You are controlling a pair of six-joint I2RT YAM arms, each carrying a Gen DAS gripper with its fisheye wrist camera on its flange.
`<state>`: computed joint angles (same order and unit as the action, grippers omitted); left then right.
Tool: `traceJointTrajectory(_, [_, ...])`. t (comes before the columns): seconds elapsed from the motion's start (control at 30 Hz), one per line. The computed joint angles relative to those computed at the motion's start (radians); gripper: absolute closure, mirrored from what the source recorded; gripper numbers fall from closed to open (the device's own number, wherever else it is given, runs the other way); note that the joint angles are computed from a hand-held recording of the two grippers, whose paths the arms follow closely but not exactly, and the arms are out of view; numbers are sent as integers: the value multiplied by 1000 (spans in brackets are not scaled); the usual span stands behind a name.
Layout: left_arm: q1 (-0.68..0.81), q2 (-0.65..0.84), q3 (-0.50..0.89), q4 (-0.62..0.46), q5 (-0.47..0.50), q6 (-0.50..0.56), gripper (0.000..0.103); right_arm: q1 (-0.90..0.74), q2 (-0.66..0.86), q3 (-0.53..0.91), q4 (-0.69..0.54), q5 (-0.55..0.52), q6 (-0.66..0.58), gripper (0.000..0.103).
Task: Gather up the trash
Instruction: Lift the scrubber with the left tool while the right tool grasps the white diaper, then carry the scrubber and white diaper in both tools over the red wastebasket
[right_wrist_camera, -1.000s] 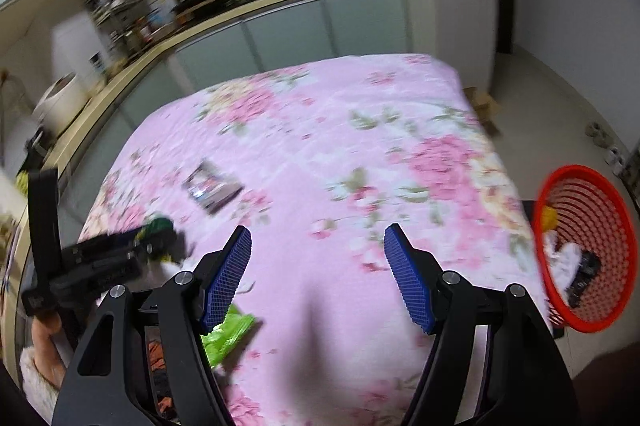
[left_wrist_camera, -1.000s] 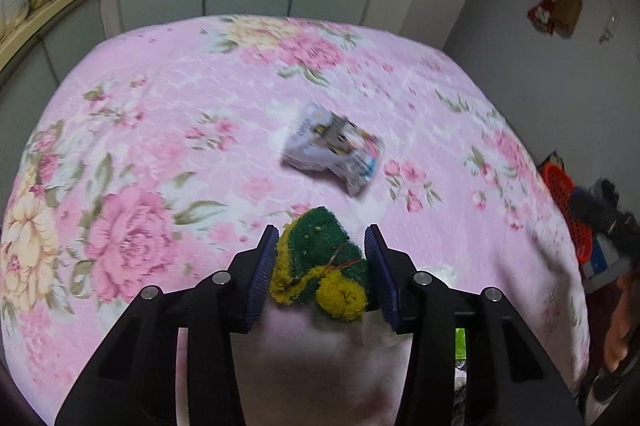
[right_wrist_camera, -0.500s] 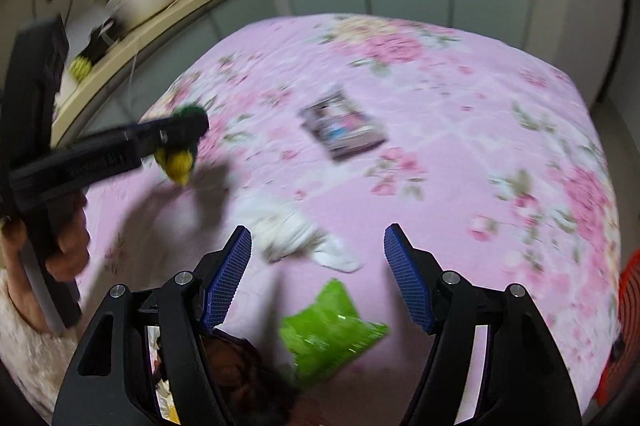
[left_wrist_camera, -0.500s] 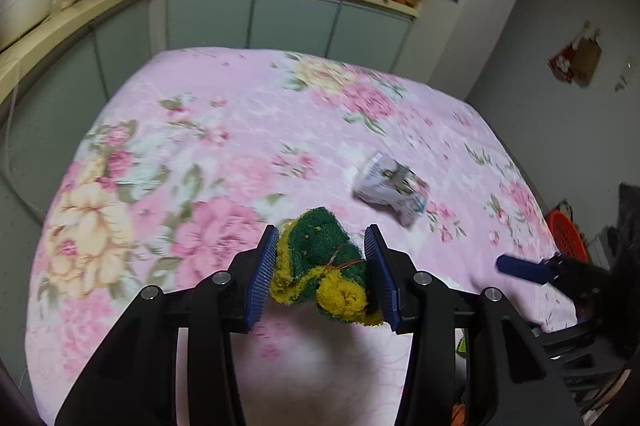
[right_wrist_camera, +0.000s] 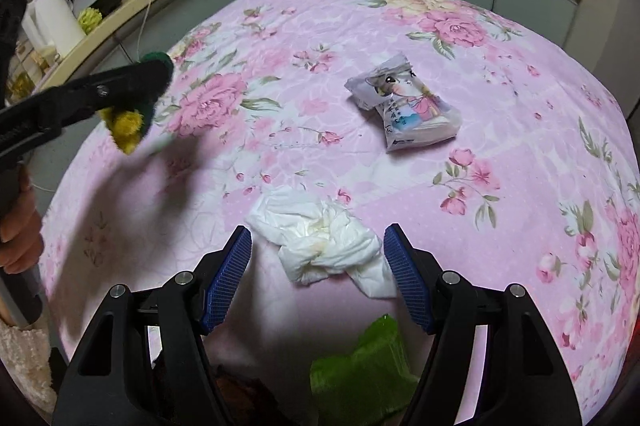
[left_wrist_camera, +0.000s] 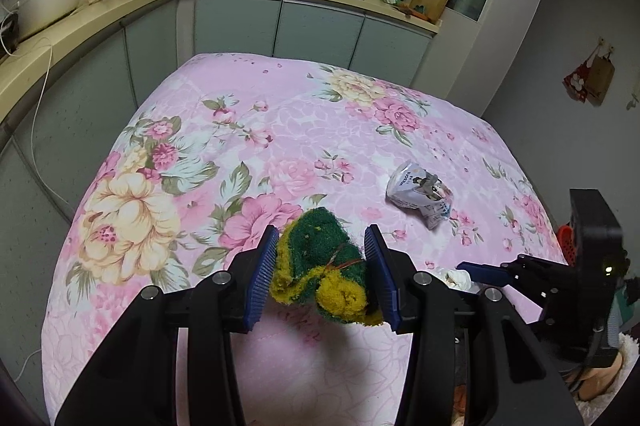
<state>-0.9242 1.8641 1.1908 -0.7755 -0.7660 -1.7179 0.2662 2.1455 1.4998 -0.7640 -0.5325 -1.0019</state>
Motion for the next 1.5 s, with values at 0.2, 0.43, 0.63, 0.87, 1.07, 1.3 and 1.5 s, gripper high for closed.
traceJointTrajectory(0.2, [-3, 6, -1, -4, 5, -8, 60, -4, -5, -14, 26, -1, -7, 58])
traceJointTrajectory(0.43, [-5, 19, 31, -23, -10, 6, 60, -40, -20, 8, 13, -46, 17, 59])
traceJointTrajectory(0.63, [-9, 50, 110, -88, -37, 20, 60, -95, -57, 31, 18, -114, 67, 59])
traceJointTrajectory(0.87, [-22, 103, 231, -186, -74, 25, 60, -157, -88, 63, 31, -169, 134, 59])
traceJointTrajectory(1.07, [-20, 140, 330, -220, -100, 81, 60, -219, -130, 86, 60, -226, 206, 59])
traceJointTrajectory(1.3, [-7, 206, 472, -204, -111, 219, 60, -290, -117, 160, 63, -256, 272, 59])
traceJointTrajectory(1.5, [5, 270, 604, -188, -119, 345, 60, -359, -75, 262, 49, -284, 336, 59])
